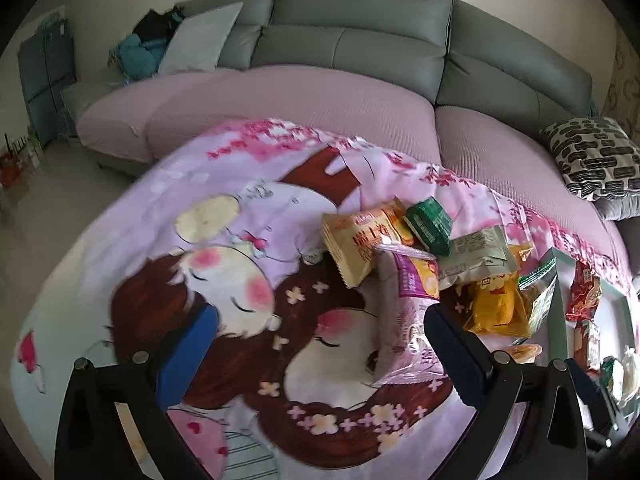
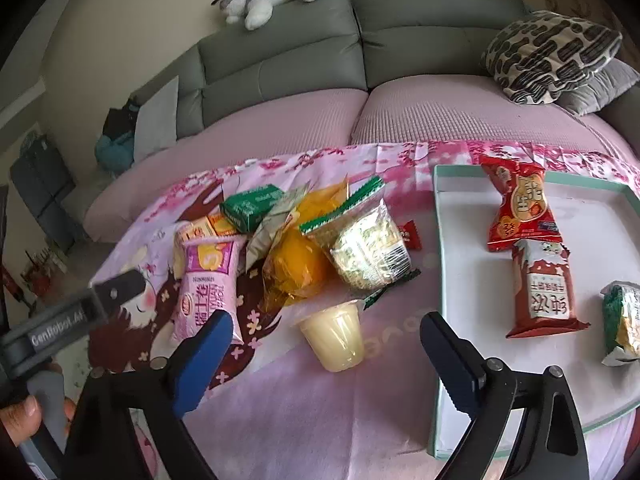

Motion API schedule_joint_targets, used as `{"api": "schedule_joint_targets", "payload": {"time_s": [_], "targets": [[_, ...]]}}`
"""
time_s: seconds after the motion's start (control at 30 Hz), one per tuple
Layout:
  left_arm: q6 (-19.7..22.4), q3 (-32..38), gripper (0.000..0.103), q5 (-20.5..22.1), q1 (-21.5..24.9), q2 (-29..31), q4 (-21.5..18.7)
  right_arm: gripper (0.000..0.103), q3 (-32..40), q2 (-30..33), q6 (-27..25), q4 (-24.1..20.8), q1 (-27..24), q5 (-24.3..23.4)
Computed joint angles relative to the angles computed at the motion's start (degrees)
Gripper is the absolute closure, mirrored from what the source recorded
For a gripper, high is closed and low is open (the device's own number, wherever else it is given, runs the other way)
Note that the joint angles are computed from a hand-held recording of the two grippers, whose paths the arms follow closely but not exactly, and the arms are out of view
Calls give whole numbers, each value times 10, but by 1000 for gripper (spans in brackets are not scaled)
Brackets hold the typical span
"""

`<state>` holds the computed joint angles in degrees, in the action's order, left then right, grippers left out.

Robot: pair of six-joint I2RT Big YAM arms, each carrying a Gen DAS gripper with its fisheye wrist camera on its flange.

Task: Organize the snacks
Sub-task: 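Close left tool on pink Swiss-roll bag while right tool grasps the pudding cup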

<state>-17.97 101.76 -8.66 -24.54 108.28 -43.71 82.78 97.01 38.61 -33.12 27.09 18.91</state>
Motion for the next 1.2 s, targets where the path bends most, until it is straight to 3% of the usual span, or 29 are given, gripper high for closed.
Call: {"api": "schedule_joint_targets", "payload": {"time_s": [0.17, 0.33, 0.73, 1.03, 1.13, 1.2], "targets": [[-6, 18, 0, 27, -2, 24, -4, 23, 12, 13, -9, -11, 0, -1], [-2, 34, 0, 58, -7, 42, 1, 29, 17, 20, -16, -18, 0, -3], [3, 81, 1, 82, -11, 78, -26, 29, 33, 34, -28, -36, -6, -1], [-1, 99, 1, 64, -11, 91, -34, 30, 52, 52, -44, -50, -6, -2], [3, 106, 17, 54, -13, 96, -44, 31, 53, 54, -44, -49, -7, -3], [5, 112, 21, 50, -15, 99, -52, 35, 55, 56, -45, -49, -7, -2]]}}
